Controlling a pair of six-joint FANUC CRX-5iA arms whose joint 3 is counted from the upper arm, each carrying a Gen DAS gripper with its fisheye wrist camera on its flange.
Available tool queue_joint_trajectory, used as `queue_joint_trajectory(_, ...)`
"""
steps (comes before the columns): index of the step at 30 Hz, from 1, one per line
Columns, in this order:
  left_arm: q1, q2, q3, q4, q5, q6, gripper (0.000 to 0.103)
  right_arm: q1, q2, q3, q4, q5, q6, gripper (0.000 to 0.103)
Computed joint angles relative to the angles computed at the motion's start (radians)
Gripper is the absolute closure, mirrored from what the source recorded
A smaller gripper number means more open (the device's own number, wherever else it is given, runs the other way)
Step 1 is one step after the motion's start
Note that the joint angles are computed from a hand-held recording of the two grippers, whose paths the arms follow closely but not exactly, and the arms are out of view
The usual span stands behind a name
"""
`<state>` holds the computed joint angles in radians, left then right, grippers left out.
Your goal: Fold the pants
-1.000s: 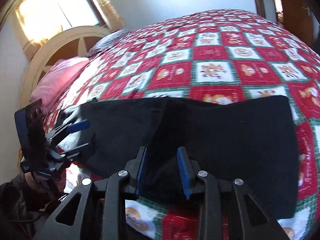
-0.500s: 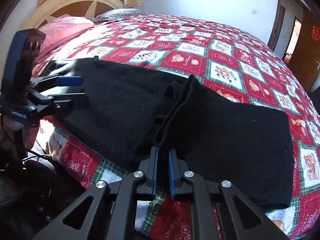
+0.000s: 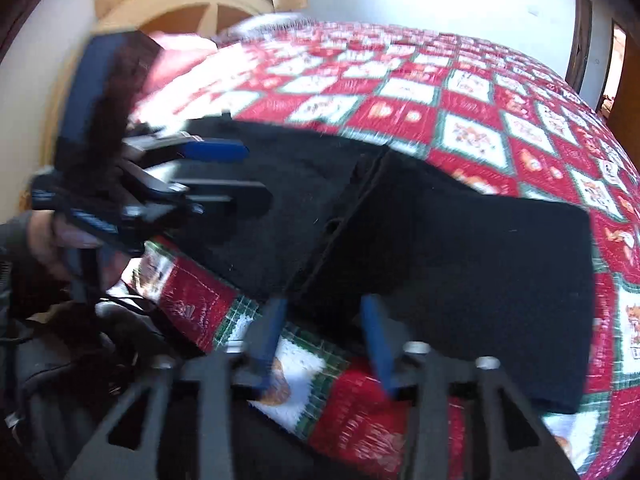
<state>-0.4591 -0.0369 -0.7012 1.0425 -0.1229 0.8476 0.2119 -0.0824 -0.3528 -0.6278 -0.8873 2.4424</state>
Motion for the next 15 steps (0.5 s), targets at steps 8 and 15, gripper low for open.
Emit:
queue_joint_trajectory(8, 0.035, 0.119, 0.155, -0.165, -0.146, 0.191, 0.007, -0.267, 0.065, 0.079, -0.254, 0.044, -0.057, 0.054)
queue_joint_trajectory(15, 0.013, 0.140, 0.168, -0.106, -0.147, 0.166, 0.034, -0.249, 0.032, 0.018, -0.269, 0.220, -0.108, 0.053)
